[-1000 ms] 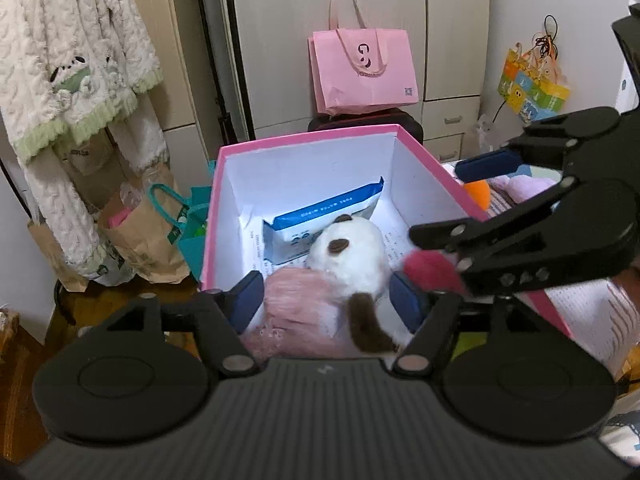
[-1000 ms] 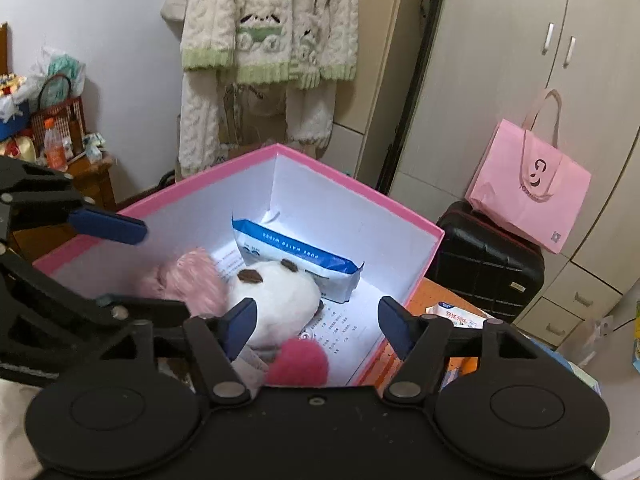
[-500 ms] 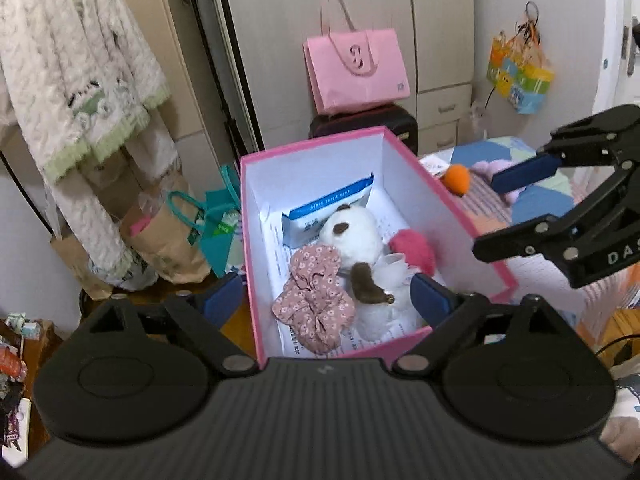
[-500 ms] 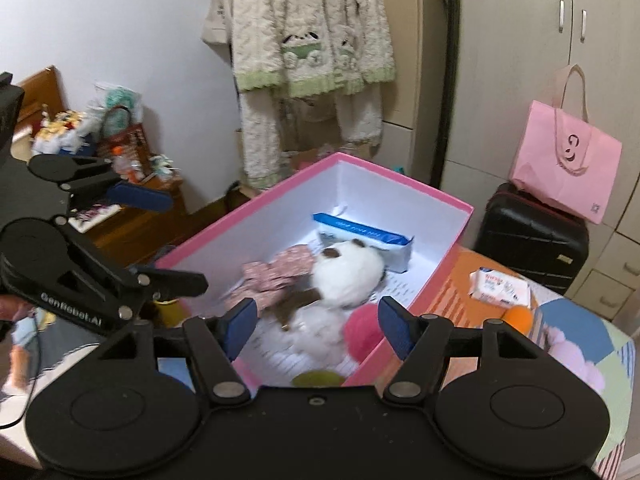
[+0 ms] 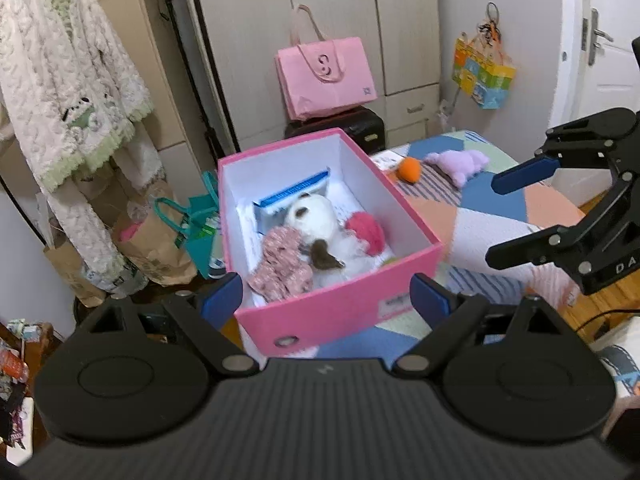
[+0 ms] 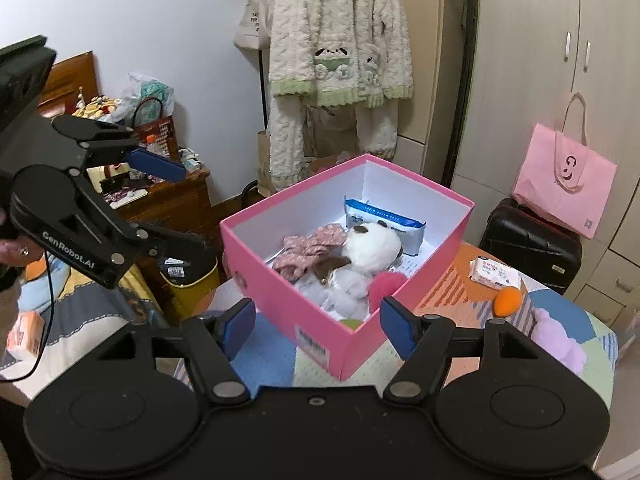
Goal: Organize soft objects
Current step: 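Withdraw both tools up and away from the pink box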
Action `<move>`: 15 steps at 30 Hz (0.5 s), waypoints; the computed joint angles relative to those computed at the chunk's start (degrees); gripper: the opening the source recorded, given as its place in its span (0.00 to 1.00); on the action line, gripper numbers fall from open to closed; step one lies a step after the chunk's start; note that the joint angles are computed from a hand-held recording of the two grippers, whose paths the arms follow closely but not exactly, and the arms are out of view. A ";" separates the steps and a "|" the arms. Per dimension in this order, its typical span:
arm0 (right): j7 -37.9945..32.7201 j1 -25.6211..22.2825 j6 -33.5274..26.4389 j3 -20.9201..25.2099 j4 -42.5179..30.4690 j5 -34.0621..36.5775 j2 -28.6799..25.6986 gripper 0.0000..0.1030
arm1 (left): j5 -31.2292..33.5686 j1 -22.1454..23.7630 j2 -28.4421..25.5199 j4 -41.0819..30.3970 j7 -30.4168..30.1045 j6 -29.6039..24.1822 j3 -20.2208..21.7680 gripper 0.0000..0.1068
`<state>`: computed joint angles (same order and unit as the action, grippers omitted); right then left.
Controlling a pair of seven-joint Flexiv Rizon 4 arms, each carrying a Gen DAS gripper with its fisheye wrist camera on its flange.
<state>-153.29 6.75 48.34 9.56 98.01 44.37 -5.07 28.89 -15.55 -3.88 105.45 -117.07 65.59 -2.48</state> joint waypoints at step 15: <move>-11.02 -3.91 -4.88 -5.58 6.14 8.97 5.04 0.82 | -9.70 -3.84 -5.28 -1.27 4.43 -2.78 -1.62 0.88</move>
<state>-164.31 2.84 43.45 3.98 104.15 53.33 -0.03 19.20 -19.39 -9.15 104.18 -112.64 62.81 -4.10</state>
